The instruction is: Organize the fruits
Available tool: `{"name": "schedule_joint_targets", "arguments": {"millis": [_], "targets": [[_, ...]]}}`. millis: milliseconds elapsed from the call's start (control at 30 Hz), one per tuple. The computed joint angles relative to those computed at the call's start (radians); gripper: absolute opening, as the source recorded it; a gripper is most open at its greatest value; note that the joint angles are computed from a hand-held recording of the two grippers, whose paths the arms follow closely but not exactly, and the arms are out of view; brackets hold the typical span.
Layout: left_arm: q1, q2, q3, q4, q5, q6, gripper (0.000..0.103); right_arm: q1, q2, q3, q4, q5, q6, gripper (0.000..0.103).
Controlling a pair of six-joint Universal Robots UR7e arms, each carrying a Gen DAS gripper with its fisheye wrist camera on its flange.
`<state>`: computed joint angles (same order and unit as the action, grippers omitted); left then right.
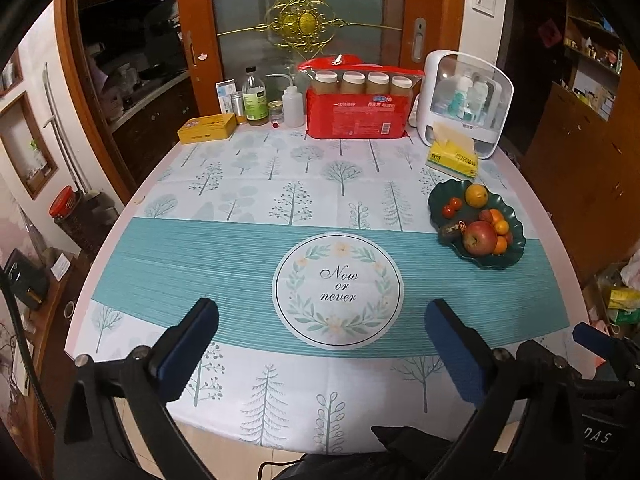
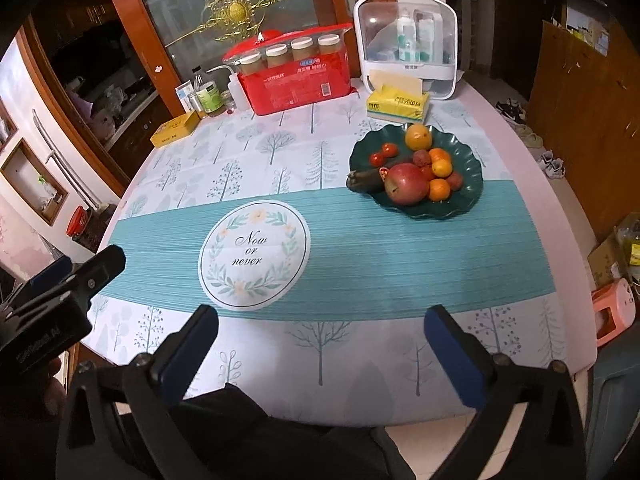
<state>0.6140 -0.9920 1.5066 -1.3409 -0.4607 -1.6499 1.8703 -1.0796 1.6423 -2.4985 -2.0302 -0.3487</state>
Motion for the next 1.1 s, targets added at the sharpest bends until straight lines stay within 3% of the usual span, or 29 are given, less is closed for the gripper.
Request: {"name": "schedule_joint_targets", "arguments": {"millis": [567, 1100], "targets": [[-0.002, 0.011, -0.006, -0.024, 0.013, 0.057, 0.102, 0.003, 0.002, -0.003, -0.001, -0.008, -0.022, 0.103], [-0.004, 0.013, -0.012, -0.007, 0.007, 0.044, 0.102, 0.003, -0.002, 0.010, -0.009, -0.011, -0.027, 0.103]]}}
